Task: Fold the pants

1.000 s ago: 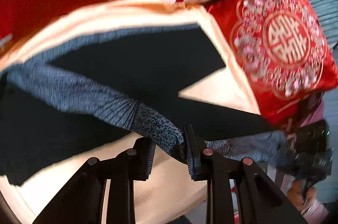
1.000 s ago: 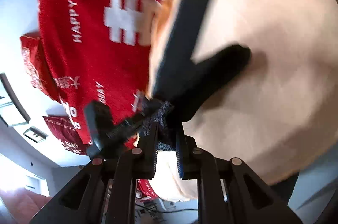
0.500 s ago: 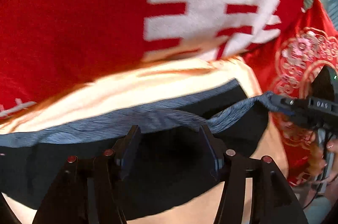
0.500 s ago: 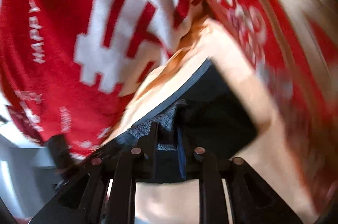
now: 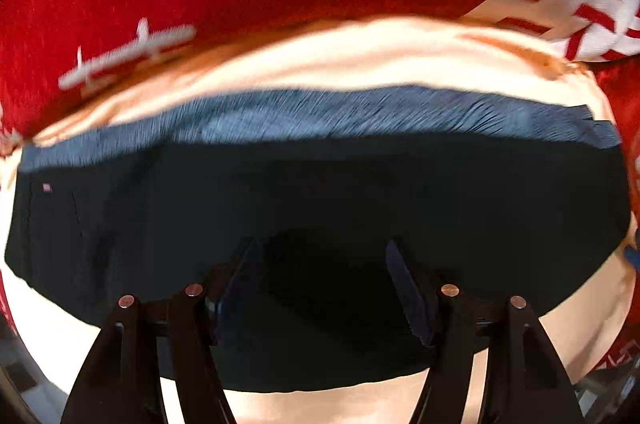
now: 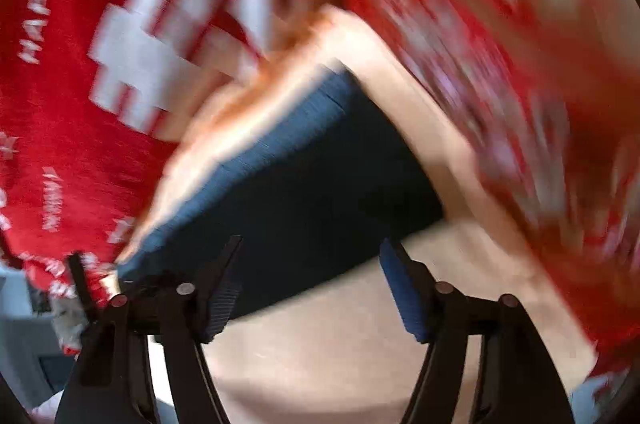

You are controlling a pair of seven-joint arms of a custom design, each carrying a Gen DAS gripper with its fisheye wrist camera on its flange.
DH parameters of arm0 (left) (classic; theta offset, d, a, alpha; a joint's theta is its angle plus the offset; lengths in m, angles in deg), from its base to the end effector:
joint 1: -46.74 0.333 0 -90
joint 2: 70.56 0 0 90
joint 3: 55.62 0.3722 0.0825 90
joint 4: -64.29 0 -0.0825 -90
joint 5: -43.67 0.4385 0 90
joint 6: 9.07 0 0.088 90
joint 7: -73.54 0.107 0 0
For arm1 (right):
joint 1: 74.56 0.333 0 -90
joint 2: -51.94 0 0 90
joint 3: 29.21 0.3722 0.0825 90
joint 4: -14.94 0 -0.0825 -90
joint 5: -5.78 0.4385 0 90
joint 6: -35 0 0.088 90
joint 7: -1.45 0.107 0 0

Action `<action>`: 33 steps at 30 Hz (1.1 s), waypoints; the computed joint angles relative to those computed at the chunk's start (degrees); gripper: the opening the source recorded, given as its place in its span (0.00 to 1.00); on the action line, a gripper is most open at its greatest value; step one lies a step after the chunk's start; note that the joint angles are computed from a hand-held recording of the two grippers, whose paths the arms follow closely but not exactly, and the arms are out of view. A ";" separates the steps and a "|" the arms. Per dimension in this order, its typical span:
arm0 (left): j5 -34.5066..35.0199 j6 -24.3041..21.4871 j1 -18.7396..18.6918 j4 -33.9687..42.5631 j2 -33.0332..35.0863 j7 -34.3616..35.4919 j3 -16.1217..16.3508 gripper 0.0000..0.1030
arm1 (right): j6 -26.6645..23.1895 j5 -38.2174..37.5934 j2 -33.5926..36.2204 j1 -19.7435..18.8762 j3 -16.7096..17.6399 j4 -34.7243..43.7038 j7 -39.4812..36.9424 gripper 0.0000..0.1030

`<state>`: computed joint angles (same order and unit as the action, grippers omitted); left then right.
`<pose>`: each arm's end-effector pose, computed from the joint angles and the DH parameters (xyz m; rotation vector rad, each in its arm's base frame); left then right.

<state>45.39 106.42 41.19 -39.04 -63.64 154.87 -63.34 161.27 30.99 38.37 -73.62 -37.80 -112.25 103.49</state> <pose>0.6474 -0.1471 0.5204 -2.0763 2.2726 -0.1083 0.5353 -0.0619 0.5309 -1.2957 2.3645 0.2234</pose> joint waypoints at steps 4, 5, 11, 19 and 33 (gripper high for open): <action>-0.04 1.56 0.19 -1.31 -0.26 0.48 0.11 0.66 | 4.59 0.48 -0.03 -1.17 -0.16 -4.10 4.61 0.59; 0.02 1.77 0.18 -1.44 -0.29 0.53 0.10 0.66 | 6.34 0.67 0.36 -1.29 -0.19 -4.55 5.17 0.43; 0.92 2.70 0.36 -0.53 -0.89 -0.75 0.38 0.66 | 10.83 -1.40 0.09 -0.14 0.18 -1.63 0.36 0.08; 2.20 1.79 0.87 -0.68 0.46 -3.00 0.88 0.66 | 4.34 0.14 5.80 -0.84 -0.88 2.79 -3.93 0.13; 5.08 -3.21 3.86 -5.90 -6.93 -1.32 1.76 0.76 | -6.30 3.05 -2.62 0.37 -0.11 -2.88 -3.81 0.32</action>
<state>50.47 103.21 45.04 -44.94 -70.57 153.55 -61.58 154.97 34.04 35.75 -73.25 -37.91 -115.13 99.68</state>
